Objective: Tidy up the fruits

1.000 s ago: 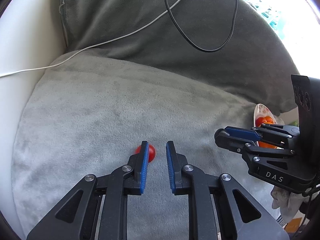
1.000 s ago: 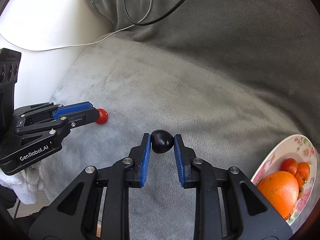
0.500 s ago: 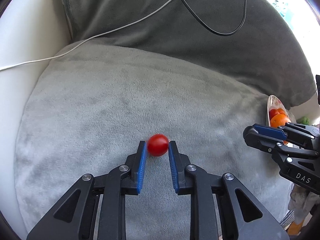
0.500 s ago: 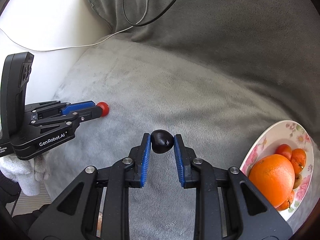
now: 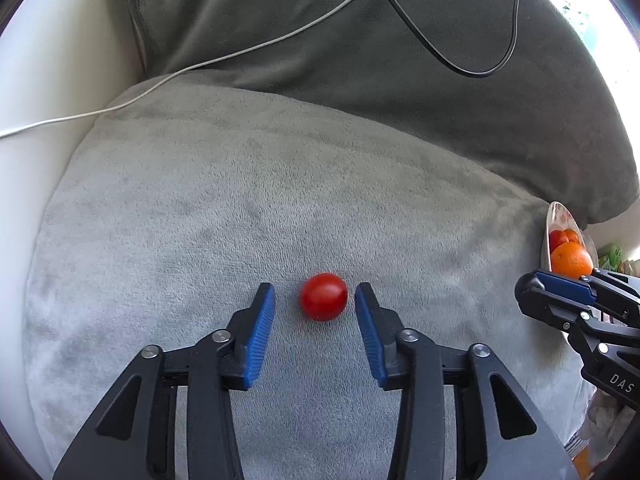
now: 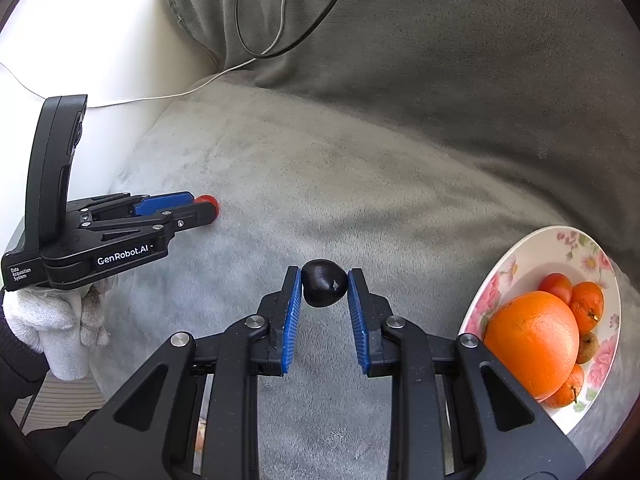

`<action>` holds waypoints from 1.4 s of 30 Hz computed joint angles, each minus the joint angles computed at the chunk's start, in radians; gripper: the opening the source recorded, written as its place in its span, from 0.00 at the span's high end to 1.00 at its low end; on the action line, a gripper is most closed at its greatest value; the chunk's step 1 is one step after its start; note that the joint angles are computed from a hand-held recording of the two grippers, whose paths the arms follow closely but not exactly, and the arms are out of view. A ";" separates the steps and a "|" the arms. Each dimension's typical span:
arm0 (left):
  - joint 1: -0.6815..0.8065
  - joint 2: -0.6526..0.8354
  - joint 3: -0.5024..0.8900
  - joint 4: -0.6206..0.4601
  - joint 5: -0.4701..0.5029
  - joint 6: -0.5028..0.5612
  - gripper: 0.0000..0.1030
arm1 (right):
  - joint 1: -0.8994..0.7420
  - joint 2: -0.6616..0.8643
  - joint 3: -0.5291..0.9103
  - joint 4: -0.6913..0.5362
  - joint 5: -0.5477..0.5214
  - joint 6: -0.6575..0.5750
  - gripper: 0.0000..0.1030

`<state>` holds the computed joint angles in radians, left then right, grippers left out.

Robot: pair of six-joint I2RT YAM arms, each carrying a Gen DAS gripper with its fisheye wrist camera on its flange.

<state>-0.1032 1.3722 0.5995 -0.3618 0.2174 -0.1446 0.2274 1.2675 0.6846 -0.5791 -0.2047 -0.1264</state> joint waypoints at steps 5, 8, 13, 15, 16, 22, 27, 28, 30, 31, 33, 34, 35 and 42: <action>-0.004 -0.006 -0.030 0.041 -0.002 -0.006 0.60 | -0.014 -0.012 -0.006 -0.006 -0.003 -0.008 0.76; -0.002 -0.023 -0.043 0.047 -0.004 0.002 0.69 | -0.021 -0.019 -0.010 -0.008 -0.004 -0.009 0.76; 0.000 -0.036 -0.050 0.052 0.008 0.016 0.78 | -0.025 -0.024 -0.012 -0.009 -0.006 -0.010 0.76; -0.009 -0.050 -0.051 0.050 0.007 0.011 0.78 | -0.027 -0.031 -0.012 -0.012 -0.006 -0.010 0.76; -0.016 -0.060 -0.051 0.047 0.004 0.009 0.78 | -0.029 -0.036 -0.012 -0.013 -0.007 -0.010 0.76; -0.051 -0.155 -0.038 -0.012 0.000 0.000 0.78 | -0.063 -0.094 -0.019 -0.045 -0.016 -0.029 0.76; -0.115 -0.211 0.000 -0.058 -0.010 -0.029 0.78 | -0.129 -0.154 -0.025 -0.091 -0.037 -0.068 0.76; -0.131 -0.220 0.007 -0.065 -0.012 -0.036 0.78 | -0.149 -0.166 -0.026 -0.101 -0.043 -0.077 0.76; -0.163 -0.234 0.023 -0.076 -0.015 -0.051 0.78 | -0.194 -0.188 -0.027 -0.123 -0.059 -0.104 0.76; -0.181 -0.241 0.030 -0.082 -0.020 -0.056 0.78 | -0.214 -0.198 -0.027 -0.133 -0.064 -0.115 0.76; -0.218 -0.241 0.047 -0.085 -0.032 -0.067 0.78 | -0.261 -0.214 -0.025 -0.152 -0.076 -0.143 0.76; -0.236 -0.239 0.053 -0.081 -0.036 -0.071 0.78 | -0.284 -0.219 -0.024 -0.158 -0.083 -0.156 0.76; -0.256 -0.234 0.061 -0.078 -0.043 -0.077 0.78 | -0.312 -0.226 -0.023 -0.168 -0.091 -0.171 0.76; -0.371 -0.180 0.126 -0.060 -0.064 -0.118 0.78 | -0.509 -0.243 -0.017 -0.214 -0.148 -0.271 0.76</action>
<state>-0.4745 1.1919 0.7255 -0.4218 0.1531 -0.2628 -0.2817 1.0244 0.6678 -0.7929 -0.3526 -0.3975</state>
